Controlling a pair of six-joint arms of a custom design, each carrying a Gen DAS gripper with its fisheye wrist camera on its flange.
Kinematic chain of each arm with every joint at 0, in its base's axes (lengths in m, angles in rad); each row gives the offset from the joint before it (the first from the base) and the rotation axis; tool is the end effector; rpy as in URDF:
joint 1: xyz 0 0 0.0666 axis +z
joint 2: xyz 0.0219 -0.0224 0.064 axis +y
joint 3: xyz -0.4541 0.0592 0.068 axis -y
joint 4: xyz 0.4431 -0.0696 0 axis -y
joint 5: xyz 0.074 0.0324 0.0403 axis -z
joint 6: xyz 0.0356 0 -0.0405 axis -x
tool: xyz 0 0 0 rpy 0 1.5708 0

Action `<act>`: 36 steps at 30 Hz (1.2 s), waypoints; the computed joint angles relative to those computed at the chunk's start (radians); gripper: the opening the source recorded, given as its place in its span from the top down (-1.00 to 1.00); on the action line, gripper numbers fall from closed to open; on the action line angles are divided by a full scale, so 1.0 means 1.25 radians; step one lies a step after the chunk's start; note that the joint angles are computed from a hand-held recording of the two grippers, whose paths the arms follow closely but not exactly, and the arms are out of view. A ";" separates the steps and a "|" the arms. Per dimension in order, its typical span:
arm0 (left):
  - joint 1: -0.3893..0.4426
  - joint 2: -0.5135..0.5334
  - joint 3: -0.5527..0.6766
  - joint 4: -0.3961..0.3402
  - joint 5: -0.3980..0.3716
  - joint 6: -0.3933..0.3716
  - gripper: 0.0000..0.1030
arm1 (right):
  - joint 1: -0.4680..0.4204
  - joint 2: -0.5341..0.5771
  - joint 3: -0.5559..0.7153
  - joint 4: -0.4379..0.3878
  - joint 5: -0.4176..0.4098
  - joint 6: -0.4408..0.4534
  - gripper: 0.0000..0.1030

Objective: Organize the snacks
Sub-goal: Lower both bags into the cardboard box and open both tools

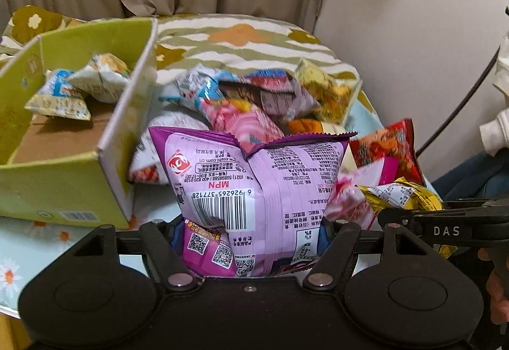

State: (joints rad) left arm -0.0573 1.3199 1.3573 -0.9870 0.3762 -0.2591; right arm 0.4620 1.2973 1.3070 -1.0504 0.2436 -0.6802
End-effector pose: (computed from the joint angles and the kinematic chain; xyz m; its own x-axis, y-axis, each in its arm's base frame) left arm 0.4784 -0.0409 0.5167 -0.7164 0.2798 -0.6391 0.4658 0.8738 -0.1397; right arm 0.4180 0.1981 0.4967 -0.8038 0.2816 -0.5240 0.2343 0.9595 0.1562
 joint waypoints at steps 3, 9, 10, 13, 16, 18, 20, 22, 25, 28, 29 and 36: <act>0.009 -0.004 0.019 0.000 -0.007 0.006 -0.44 | 0.004 0.002 0.025 0.008 0.007 0.012 -0.04; 0.046 0.007 0.079 0.001 -0.012 0.024 -0.44 | 0.012 0.029 0.096 0.040 0.014 0.048 -0.04; 0.053 0.012 0.091 0.003 -0.014 0.026 -0.44 | 0.014 0.038 0.112 0.046 0.015 0.056 -0.04; 0.078 0.031 0.129 0.008 -0.020 0.026 -0.44 | 0.021 0.067 0.161 0.060 0.013 0.079 -0.04; 0.105 0.057 0.175 0.013 -0.024 0.024 -0.44 | 0.028 0.109 0.222 0.076 0.005 0.098 -0.04; 0.121 0.079 0.207 0.015 -0.029 0.022 -0.44 | 0.033 0.146 0.272 0.085 0.000 0.112 -0.04; 0.135 0.109 0.247 0.007 -0.037 0.015 -0.44 | 0.040 0.184 0.319 0.091 -0.005 0.123 -0.04; 0.149 0.145 0.290 -0.011 -0.042 0.005 -0.44 | 0.045 0.228 0.376 0.090 -0.012 0.133 -0.04; 0.170 0.201 0.356 -0.047 -0.047 -0.011 -0.44 | 0.053 0.296 0.465 0.076 -0.022 0.135 -0.04; 0.187 0.259 0.422 -0.100 -0.052 -0.039 -0.44 | 0.060 0.361 0.553 0.053 -0.029 0.131 -0.04; 0.191 0.279 0.444 -0.118 -0.052 -0.047 -0.45 | 0.063 0.386 0.587 0.039 -0.029 0.128 -0.04; 0.202 0.407 0.567 -0.242 -0.056 -0.141 -0.47 | 0.078 0.526 0.778 -0.065 -0.018 0.078 -0.04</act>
